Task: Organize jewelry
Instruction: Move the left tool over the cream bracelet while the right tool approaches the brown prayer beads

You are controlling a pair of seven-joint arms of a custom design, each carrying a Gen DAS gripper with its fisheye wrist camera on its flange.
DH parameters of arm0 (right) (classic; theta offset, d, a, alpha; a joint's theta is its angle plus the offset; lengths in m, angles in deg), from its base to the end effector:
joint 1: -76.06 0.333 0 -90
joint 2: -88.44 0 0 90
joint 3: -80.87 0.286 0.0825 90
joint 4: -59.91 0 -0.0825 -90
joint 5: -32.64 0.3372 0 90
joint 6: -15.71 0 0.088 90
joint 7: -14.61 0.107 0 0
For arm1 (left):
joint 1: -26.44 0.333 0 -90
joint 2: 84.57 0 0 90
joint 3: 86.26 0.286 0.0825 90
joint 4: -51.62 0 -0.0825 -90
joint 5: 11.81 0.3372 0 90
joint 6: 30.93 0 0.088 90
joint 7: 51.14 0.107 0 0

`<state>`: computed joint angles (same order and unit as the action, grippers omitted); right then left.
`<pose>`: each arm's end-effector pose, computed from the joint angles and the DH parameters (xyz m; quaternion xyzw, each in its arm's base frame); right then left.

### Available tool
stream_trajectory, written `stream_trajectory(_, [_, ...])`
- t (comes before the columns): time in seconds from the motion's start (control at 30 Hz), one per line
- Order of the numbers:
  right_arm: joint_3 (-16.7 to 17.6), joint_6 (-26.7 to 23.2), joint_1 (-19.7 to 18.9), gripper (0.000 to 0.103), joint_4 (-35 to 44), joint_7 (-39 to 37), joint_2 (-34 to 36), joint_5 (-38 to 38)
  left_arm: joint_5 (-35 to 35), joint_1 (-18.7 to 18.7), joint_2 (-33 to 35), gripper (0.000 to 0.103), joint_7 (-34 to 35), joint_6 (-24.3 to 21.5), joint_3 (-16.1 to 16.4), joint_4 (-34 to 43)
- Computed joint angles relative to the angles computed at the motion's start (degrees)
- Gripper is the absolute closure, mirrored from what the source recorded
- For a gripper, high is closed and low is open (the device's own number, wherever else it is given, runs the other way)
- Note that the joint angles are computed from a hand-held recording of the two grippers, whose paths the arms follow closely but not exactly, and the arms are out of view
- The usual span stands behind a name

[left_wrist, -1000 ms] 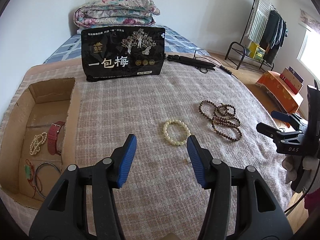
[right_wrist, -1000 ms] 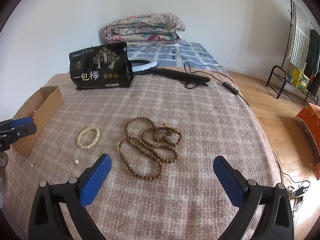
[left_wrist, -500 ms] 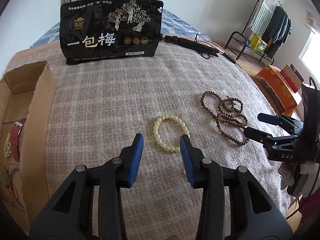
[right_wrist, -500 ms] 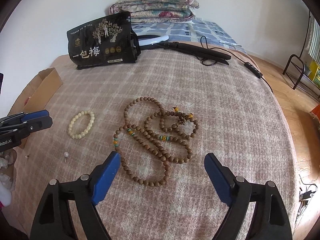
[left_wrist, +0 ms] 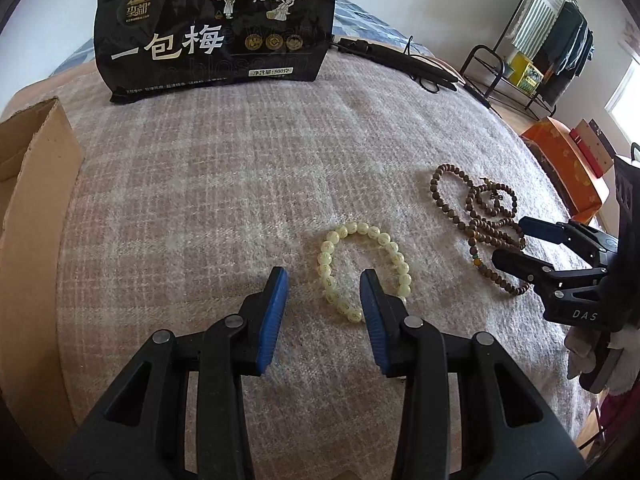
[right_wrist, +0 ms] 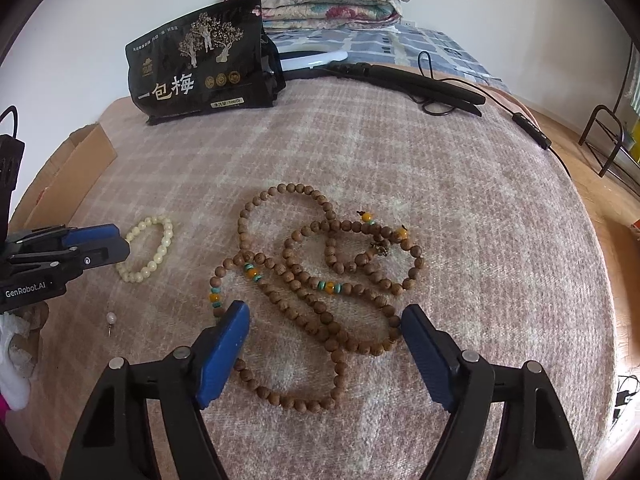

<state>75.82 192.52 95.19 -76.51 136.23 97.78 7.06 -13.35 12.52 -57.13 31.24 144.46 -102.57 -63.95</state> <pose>0.4857 0.1587 0.3185 -0.7260 0.6320 -0.1699 0.2114 0.5315 -0.2914 0.2959 -0.5678 0.7692 -0.2847 0.0696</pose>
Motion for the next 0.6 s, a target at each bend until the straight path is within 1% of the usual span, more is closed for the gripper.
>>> stream_trajectory(0.1, [-1.0,-1.6,1.0,0.029,1.6,0.6,0.8,-1.9,0.5,-0.6,0.3,0.065,-0.2,-0.2,0.6,0.6])
stream_trajectory(0.17, [-0.6,-1.0,0.4,0.031,1.1,-0.2,0.3,-2.3,0.9,-0.9,0.6,0.065,-0.2,-0.4,0.8,1.1])
stream_trajectory(0.23, [-1.5,-0.1,0.8,0.031,0.3,0.5,-0.8,-4.9,1.3,-1.3,0.8,0.065,-0.2,-0.5,1.2,1.4])
stream_trajectory(0.33, [0.1,1.8,-1.0,0.031,-0.9,-2.8,-1.7,-4.0,1.6,-1.4,1.2,0.065,-0.2,-0.6,1.3,1.8])
stream_trajectory(0.37, [1.0,2.2,-1.7,0.031,-1.0,-4.5,-1.8,-2.9,1.6,-1.4,1.2,0.065,-0.3,-0.6,1.3,1.8])
stream_trajectory(0.43, [4.0,2.4,-3.8,0.031,-0.7,-10.0,-1.3,1.4,1.9,-1.7,1.4,0.065,-0.4,-0.5,1.7,2.0])
stream_trajectory(0.53, [7.1,1.0,-5.4,0.031,1.2,-17.9,0.4,7.1,2.3,-2.1,1.6,0.067,-0.6,-0.4,2.1,2.2])
stream_trajectory(0.6, [11.3,0.2,-8.6,0.032,2.7,-25.1,1.9,13.5,2.2,-1.6,1.8,0.069,-0.5,-0.4,1.7,2.4])
